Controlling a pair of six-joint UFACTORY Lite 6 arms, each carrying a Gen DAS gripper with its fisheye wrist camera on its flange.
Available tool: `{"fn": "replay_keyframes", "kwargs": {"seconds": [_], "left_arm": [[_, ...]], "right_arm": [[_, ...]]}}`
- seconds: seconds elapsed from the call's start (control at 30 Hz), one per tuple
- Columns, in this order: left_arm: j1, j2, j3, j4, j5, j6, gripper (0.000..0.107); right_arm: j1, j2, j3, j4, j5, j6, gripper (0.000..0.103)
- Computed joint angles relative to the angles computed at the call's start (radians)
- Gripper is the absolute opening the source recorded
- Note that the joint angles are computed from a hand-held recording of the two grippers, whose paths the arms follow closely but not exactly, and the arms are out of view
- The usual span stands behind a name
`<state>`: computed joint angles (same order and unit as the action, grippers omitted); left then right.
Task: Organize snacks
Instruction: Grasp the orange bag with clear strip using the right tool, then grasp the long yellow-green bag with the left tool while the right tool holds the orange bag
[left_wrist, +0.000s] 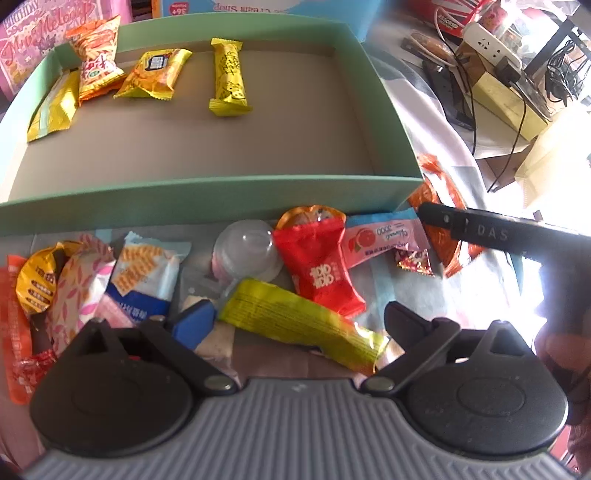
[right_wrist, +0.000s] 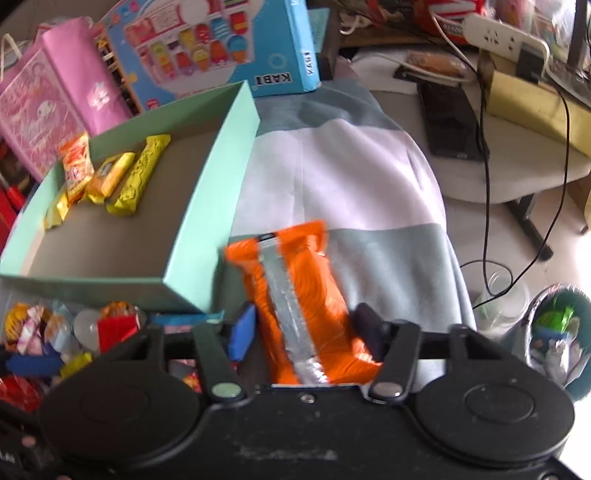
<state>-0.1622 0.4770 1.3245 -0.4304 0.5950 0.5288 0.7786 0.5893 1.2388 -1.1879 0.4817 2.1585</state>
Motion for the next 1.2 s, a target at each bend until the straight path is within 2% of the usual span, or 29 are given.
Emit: {"fn": "replay_keyframes", "kwargs": {"seconds": [0.07,0.13,0.27,0.3,0.33,0.43,0.5,0.57,0.63,0.73,0.8,0.9,1.1,1.17,1.2], "left_arm": [[-0.022,-0.012,-0.016,0.018,-0.030,-0.021,0.094],[-0.048,-0.027,-0.036,0.039,-0.068,-0.028,0.074],[-0.095,-0.044,-0.095,0.083,-0.156,-0.018,0.051],[-0.102,-0.050,-0.115,0.086,-0.176,0.016,0.038],[-0.101,-0.052,-0.126,0.071,-0.177,0.060,0.037],[-0.090,-0.079,-0.176,-0.015,-0.220,0.260,0.037],[-0.089,-0.088,-0.185,0.038,-0.248,0.224,0.040],[-0.081,-0.095,-0.172,0.090,-0.235,0.140,0.041],[-0.064,-0.108,-0.162,0.081,-0.203,0.115,0.057],[-0.056,-0.159,-0.184,0.095,-0.172,0.053,0.066],[-0.047,-0.170,-0.178,0.075,-0.101,0.027,0.066],[-0.053,-0.162,-0.177,0.028,-0.009,0.005,0.066],[-0.121,-0.166,-0.230,0.013,-0.089,-0.049,0.062],[-0.144,-0.150,-0.242,0.009,-0.117,-0.051,0.053],[-0.160,-0.161,-0.265,0.016,-0.149,-0.044,0.051]], "right_arm": [[0.014,-0.030,-0.043,-0.040,-0.013,0.084,0.049],[0.035,-0.071,-0.112,-0.117,-0.031,0.221,0.049],[0.094,-0.145,-0.225,-0.207,-0.037,0.405,0.049],[0.113,-0.158,-0.242,-0.212,-0.036,0.433,0.049],[0.126,-0.170,-0.259,-0.223,-0.039,0.462,0.049],[0.175,-0.203,-0.298,-0.257,-0.045,0.550,0.049],[0.199,-0.204,-0.296,-0.247,-0.044,0.554,0.049],[0.218,-0.203,-0.292,-0.249,-0.044,0.569,0.049],[0.239,-0.205,-0.292,-0.247,-0.034,0.590,0.049],[0.275,-0.201,-0.291,-0.246,-0.012,0.624,0.048],[0.293,-0.195,-0.292,-0.240,0.006,0.635,0.048],[0.305,-0.229,-0.349,-0.320,0.005,0.767,0.048],[0.345,-0.288,-0.447,-0.424,0.019,0.970,0.048],[0.355,-0.292,-0.452,-0.416,0.022,0.969,0.048],[0.361,-0.291,-0.448,-0.400,0.026,0.957,0.048]]}}
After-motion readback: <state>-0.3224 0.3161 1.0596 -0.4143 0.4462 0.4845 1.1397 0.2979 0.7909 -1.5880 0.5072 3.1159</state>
